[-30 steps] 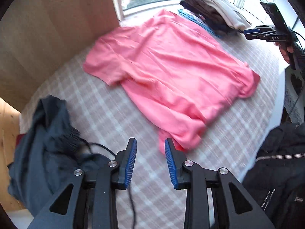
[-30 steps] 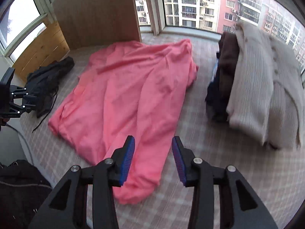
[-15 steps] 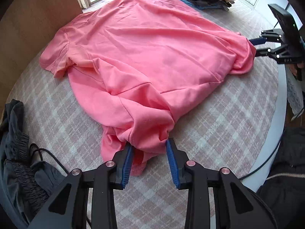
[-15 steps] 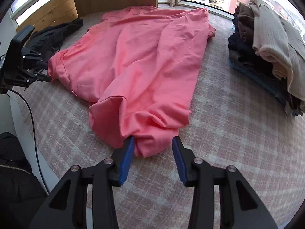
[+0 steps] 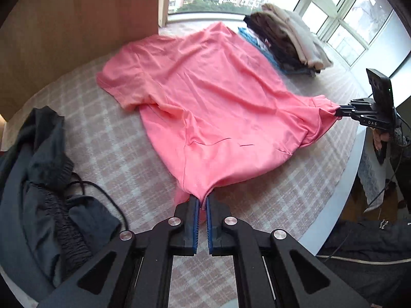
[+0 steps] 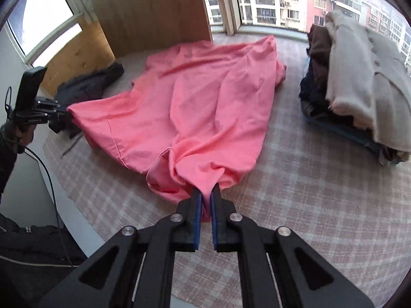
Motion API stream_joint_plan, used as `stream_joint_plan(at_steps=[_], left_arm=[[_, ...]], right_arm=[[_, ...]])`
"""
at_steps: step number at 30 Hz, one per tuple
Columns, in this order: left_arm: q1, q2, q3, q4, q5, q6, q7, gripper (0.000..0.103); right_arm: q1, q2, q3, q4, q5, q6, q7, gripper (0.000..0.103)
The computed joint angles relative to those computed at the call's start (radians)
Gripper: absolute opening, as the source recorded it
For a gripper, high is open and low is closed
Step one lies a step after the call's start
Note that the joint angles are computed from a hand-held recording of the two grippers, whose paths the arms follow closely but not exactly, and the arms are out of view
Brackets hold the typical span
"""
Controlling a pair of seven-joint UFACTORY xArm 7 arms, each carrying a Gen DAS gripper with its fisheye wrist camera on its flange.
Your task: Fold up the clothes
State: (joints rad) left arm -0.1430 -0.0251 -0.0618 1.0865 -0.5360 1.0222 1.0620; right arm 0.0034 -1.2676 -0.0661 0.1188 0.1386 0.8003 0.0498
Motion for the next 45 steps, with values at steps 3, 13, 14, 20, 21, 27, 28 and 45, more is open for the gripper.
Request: stream_joint_plan(at_steps=[3, 13, 14, 20, 21, 27, 28, 45], left_arm=[[0.031, -0.036, 0.032, 0.042, -0.025, 0.047, 0.019, 0.004], [0.036, 0.152, 0.007, 0.271, 0.071, 0.092, -0.097, 0.014], [0.021, 0.221, -0.003, 0.314, 0.131, 0.061, -0.148, 0.018], [0.041, 0.345, -0.028, 0.312, 0.291, 0.025, -0.279, 0.020], [0.058, 0.320, -0.035, 0.274, 0.272, 0.040, -0.246, 0.023], [0.064, 0.185, -0.038, 0.052, 0.238, 0.080, -0.136, 0.029], [0.053, 0.174, -0.039, 0.026, 0.251, 0.066, -0.133, 0.030], [0.030, 0.097, -0.017, -0.039, 0.234, -0.010, -0.076, 0.001]], right_arm=[[-0.028, -0.105, 0.001, 0.064, -0.011, 0.087, 0.022, 0.006], [-0.090, 0.075, -0.046, 0.110, -0.051, 0.007, 0.017, 0.007], [-0.098, 0.158, -0.048, 0.109, -0.055, -0.025, 0.013, 0.007], [-0.111, 0.306, -0.070, 0.037, -0.024, -0.054, -0.022, 0.011], [-0.117, 0.270, -0.067, 0.016, -0.018, -0.032, -0.024, 0.016], [-0.178, 0.081, -0.044, -0.070, -0.026, 0.103, 0.009, 0.028], [-0.186, 0.073, -0.046, -0.075, -0.027, 0.116, 0.011, 0.028], [-0.083, 0.218, 0.047, -0.083, -0.113, -0.046, -0.069, 0.029]])
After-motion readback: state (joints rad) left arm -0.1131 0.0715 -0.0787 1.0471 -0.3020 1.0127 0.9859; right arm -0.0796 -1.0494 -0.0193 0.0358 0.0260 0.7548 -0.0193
